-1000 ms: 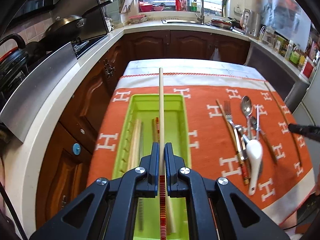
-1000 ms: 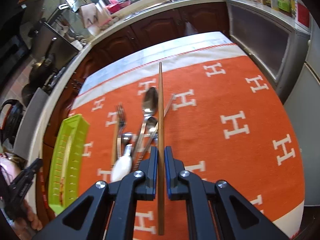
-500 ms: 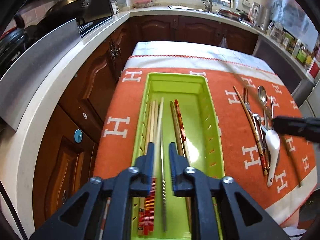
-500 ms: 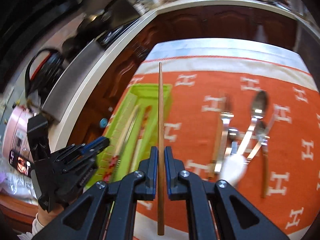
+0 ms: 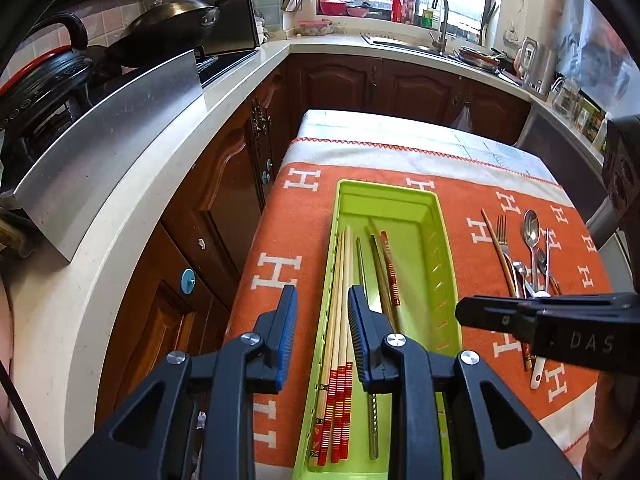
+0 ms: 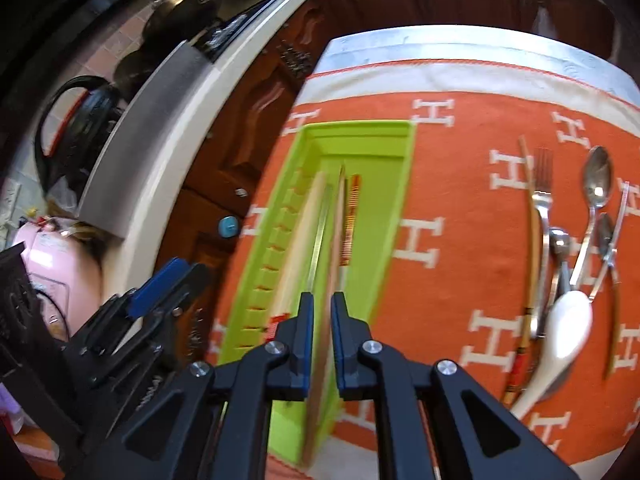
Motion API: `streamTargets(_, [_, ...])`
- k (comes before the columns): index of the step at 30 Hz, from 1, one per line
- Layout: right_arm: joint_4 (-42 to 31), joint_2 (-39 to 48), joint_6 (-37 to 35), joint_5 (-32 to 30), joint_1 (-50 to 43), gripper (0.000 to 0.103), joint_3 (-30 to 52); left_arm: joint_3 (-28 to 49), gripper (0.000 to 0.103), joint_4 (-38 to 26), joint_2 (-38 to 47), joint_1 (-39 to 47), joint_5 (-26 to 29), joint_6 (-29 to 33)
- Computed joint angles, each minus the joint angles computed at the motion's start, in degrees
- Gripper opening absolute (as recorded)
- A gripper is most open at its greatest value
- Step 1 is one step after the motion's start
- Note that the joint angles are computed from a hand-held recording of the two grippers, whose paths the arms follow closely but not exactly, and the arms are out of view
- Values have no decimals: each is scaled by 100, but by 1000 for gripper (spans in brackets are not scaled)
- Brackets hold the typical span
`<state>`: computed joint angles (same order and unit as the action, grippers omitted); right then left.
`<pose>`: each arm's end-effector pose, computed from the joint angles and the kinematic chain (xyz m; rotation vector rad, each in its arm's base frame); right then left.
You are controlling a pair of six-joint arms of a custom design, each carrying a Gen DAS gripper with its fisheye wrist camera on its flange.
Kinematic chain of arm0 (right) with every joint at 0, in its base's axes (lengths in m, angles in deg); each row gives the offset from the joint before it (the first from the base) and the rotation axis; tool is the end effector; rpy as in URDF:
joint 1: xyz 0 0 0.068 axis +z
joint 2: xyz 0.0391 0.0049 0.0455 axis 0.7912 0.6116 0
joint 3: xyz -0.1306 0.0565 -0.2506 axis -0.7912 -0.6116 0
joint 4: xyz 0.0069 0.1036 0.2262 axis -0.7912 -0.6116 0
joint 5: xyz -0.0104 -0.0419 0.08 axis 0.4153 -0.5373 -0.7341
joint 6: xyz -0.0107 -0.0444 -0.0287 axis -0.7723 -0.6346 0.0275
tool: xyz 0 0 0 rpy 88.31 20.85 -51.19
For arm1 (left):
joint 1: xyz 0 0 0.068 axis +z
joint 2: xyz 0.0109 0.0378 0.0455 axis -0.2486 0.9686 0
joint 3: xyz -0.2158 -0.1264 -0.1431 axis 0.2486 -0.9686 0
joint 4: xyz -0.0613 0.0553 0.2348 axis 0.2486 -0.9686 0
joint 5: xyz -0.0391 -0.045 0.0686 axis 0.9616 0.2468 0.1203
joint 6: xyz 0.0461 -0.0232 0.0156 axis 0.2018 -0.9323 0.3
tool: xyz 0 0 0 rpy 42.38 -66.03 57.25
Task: Organize utensils
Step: 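Carry both chopsticks over the green tray and open both tools to drop them, then grasp the white ceramic spoon with the left tool while the right tool grasps a metal spoon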
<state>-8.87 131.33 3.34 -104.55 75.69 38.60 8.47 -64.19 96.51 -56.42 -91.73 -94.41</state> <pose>0.1792 0.0890 0.3470 0.0377 2.7026 0.6951 0.1560 -0.1246 0.3338 0.1632 2.4565 -0.1001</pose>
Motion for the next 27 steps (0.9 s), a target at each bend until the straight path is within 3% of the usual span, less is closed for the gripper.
streamTargets(14, [-231, -674, -796, 330, -791, 10, -618, 177, 24, 48, 234, -360, 169, -131])
streamTargets(20, [-584, -1083, -1663, -208, -2238, 10, -827, 505, 24, 100, 603, -931, 141, -337])
streamTargets(27, [-1196, -1235, -3217, -996, -4294, 10, -742, 876, 24, 235, 1072, -1438, 321, -580])
